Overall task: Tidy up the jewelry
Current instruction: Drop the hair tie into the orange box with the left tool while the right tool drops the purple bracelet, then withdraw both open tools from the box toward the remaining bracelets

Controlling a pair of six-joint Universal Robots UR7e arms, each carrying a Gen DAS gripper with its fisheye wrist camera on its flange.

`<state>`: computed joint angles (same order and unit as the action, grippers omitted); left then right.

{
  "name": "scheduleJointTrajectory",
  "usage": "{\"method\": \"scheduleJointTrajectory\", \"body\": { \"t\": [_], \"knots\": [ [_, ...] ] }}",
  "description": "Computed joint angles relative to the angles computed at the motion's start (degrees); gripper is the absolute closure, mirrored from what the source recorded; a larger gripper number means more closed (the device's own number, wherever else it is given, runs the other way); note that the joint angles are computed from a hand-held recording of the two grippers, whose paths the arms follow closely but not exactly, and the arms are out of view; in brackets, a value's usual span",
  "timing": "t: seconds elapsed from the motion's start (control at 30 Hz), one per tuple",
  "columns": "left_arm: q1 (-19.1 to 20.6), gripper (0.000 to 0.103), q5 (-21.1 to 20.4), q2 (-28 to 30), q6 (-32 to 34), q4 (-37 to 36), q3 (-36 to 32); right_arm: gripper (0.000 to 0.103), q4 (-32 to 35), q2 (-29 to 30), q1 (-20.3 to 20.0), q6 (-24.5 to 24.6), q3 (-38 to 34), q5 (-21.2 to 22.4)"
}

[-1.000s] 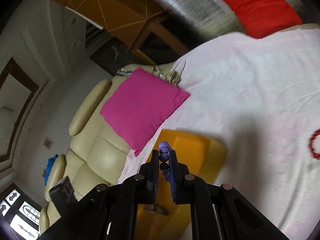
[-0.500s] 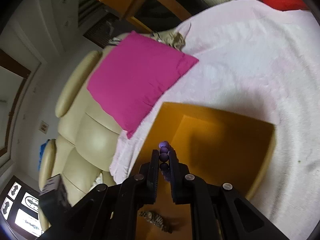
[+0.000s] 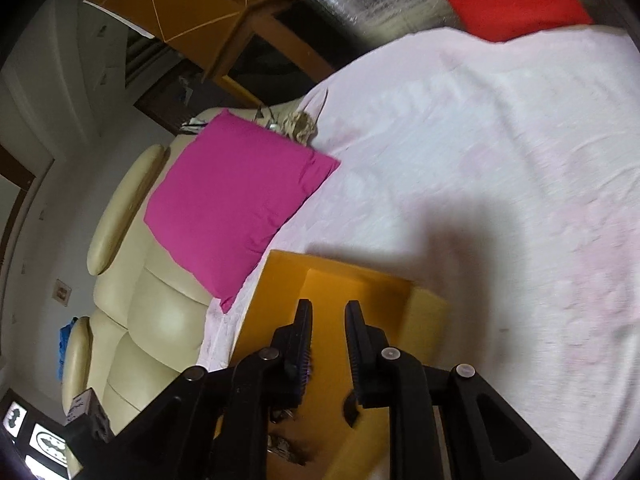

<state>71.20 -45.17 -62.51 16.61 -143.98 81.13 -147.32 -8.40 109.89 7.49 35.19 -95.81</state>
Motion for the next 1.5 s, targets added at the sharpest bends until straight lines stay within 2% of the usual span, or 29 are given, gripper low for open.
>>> {"method": "scheduleJointTrajectory", "body": {
  "t": [0.07,0.13,0.2,0.27,0.47,0.73,0.8,0.87,1.0,1.1,1.2,1.27,1.33,1.5],
  "knots": [
    [-0.9,0.049,-1.3,-0.4,0.1,-0.7,1.1,0.083,-2.3,-3.3,-0.2,-0.1,5.0,-1.2],
    [-2.1,0.044,-2.5,-0.8,0.9,-2.1,2.7,0.078,-4.1,-6.5,-0.4,0.0,9.6,-3.1],
    [-3.1,0.036,-3.4,-1.1,1.7,-3.6,4.1,0.057,-6.4,-9.9,-0.8,0.3,14.4,-4.9],
    [-4.0,0.034,-4.8,-1.1,2.5,-4.8,5.0,0.050,-9.2,-12.8,-1.1,0.3,18.8,-6.6],
    [-6.2,0.033,-7.7,-0.6,2.4,-3.4,7.2,0.050,-16.0,-23.2,-2.8,0.6,32.6,-12.3],
    [-8.5,0.033,-8.2,-1.1,1.0,0.6,9.5,0.050,-24.4,-37.3,-6.0,5.1,49.1,-18.1],
    [-9.3,0.033,-8.0,-2.3,0.3,0.8,10.8,0.050,-27.5,-40.9,-7.4,8.3,53.6,-18.3],
    [-10.3,0.033,-7.4,-2.6,0.1,0.7,11.2,0.050,-30.4,-43.3,-8.5,10.6,56.9,-18.1],
    [-12.9,0.031,-6.1,-4.0,0.3,-0.3,12.6,0.050,-33.9,-44.2,-8.8,11.2,58.4,-21.6],
    [-15.4,0.022,-4.4,-4.7,1.2,-3.5,14.4,0.049,-36.3,-44.3,-8.6,9.3,59.3,-23.1],
    [-17.9,0.021,-2.4,-4.9,3.4,-7.1,16.0,0.048,-38.2,-43.3,-7.1,3.7,59.1,-27.1],
    [-19.7,0.021,-0.9,-5.1,4.6,-8.8,16.9,0.045,-41.1,-43.4,-6.4,0.5,60.6,-27.5],
    [-20.7,0.020,-1.5,-5.6,6.2,-10.3,17.8,0.041,-44.3,-43.2,-5.5,-2.7,61.7,-27.8],
    [-22.0,0.019,-3.0,-6.2,7.1,-11.3,18.1,0.038,-60.0,-40.6,-1.0,-17.3,64.2,-35.5]
  ]
}}
